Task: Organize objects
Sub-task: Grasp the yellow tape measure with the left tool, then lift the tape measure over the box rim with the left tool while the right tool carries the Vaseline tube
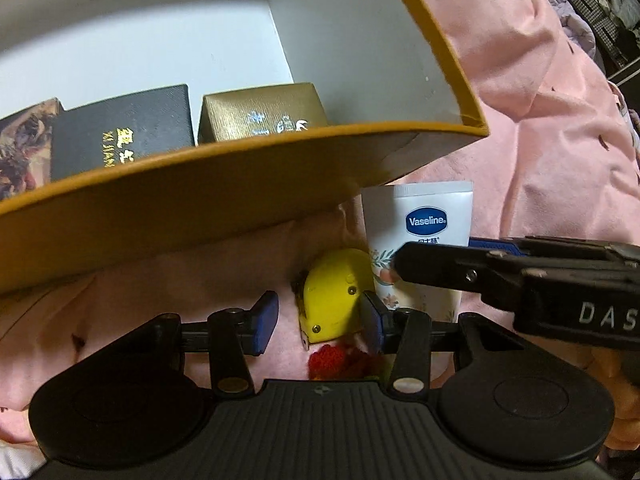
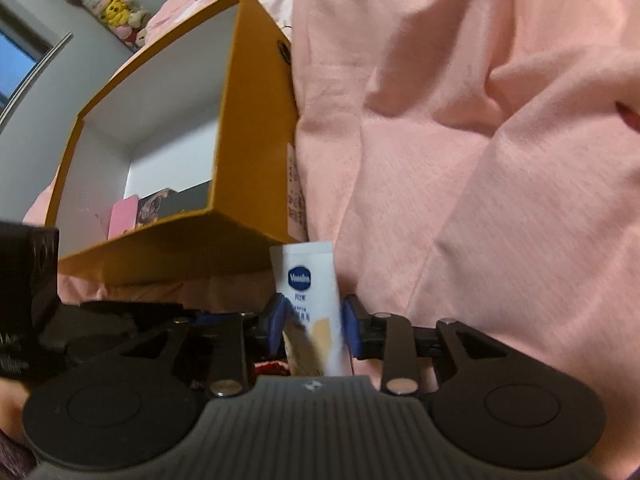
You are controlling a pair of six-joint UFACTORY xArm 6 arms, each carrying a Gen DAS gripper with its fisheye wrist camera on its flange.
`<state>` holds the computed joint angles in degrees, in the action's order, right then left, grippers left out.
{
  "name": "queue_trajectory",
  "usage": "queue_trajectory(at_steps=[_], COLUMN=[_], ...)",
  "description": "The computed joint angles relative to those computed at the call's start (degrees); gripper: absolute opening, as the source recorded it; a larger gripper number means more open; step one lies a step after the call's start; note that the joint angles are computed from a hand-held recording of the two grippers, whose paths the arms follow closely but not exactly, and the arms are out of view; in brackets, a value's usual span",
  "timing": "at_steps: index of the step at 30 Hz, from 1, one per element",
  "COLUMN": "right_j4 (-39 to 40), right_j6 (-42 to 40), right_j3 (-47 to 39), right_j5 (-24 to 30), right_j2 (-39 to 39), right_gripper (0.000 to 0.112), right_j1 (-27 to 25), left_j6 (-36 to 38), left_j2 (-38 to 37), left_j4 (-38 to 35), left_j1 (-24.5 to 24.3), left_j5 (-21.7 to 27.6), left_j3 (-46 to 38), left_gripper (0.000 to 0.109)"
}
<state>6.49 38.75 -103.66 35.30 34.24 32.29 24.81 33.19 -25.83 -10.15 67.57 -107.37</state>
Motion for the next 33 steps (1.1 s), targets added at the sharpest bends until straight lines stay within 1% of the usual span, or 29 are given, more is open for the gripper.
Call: queue_trajectory(at_steps=[1, 3, 4, 5, 6, 7, 9, 13, 16, 21, 27, 29, 30, 31, 33], right_j4=[-0.2, -2.2, -3.5, -6.1, -8.7, -10.8, -11.1, -12.1, -12.2, -13.8, -17.7, -19.2, -20.7, -21.9, -24.4], right_j6=[0.0, 1.4, 2.3, 4.2, 5.8, 7.0, 7.2, 8.1, 8.3, 8.1, 10.1, 10.7, 11.2, 11.8, 12.7], right_j3=[-0.3, 0.3, 0.6, 0.8, 0.8, 0.9, 2.0, 4.2, 4.6, 4.5, 6.5, 6.6, 6.4, 6.3, 5.3], right_j5=[0.4, 0.4, 0.8, 1.6, 2.4, 3.4, 3.2, 2.6, 2.6, 3.2, 1.1, 0.6, 0.6, 0.5, 0.2], right_j2=[0.1, -0.6, -1.1, -1.7, -2.1, -2.7, -3.8, -5.5, -5.9, -6.3, -9.0, -9.8, -10.3, -10.8, -11.4], right_gripper=[0.032, 0.026, 0.025, 0.019, 0.017, 0.017, 0.017, 0.017, 0.017, 0.017, 0.016, 0.015, 0.015, 0.015, 0.015], right_j1=[0.0, 0.2, 0.3, 0.4, 0.6, 0.7, 0.7, 0.8, 0.8, 1.3, 2.3, 2.6, 2.8, 3.0, 3.3], left_j6=[-0.2, -1.0, -1.1, -0.8, -0.3, 0.1, 0.5, 0.1, 0.7, 1.0, 3.8, 5.0, 3.8, 3.8, 4.2], left_j2=[0.3, 1.2, 1.6, 1.9, 2.3, 1.8, 0.3, -2.1, -5.1, -8.8, -15.4, -15.1, -13.2, -13.1, -14.6], left_j4=[-0.2, -1.2, -2.1, -2.9, -3.5, -2.5, -0.8, -0.7, -0.7, -3.3, -7.8, -8.9, -9.1, -9.2, -10.0], left_j1=[0.1, 0.4, 0.5, 0.6, 0.5, -0.1, -1.2, -0.8, -0.2, 1.9, 4.9, 6.7, 5.9, 6.1, 5.9], left_j5=[0.2, 1.3, 1.8, 2.2, 2.7, 1.6, -0.8, -1.5, -3.0, -2.4, -0.6, 2.5, 2.1, 2.8, 2.2], left_j3=[-0.3, -1.3, -1.7, -1.8, -2.1, -1.2, 1.1, 3.5, 6.6, 9.4, 14.1, 11.2, 7.9, 6.6, 7.1], left_gripper=[0.053, 0.056, 0.059, 0.061, 0.061, 0.061, 0.060, 0.059, 0.059, 0.059, 0.059, 0.059, 0.059, 0.059, 0.059])
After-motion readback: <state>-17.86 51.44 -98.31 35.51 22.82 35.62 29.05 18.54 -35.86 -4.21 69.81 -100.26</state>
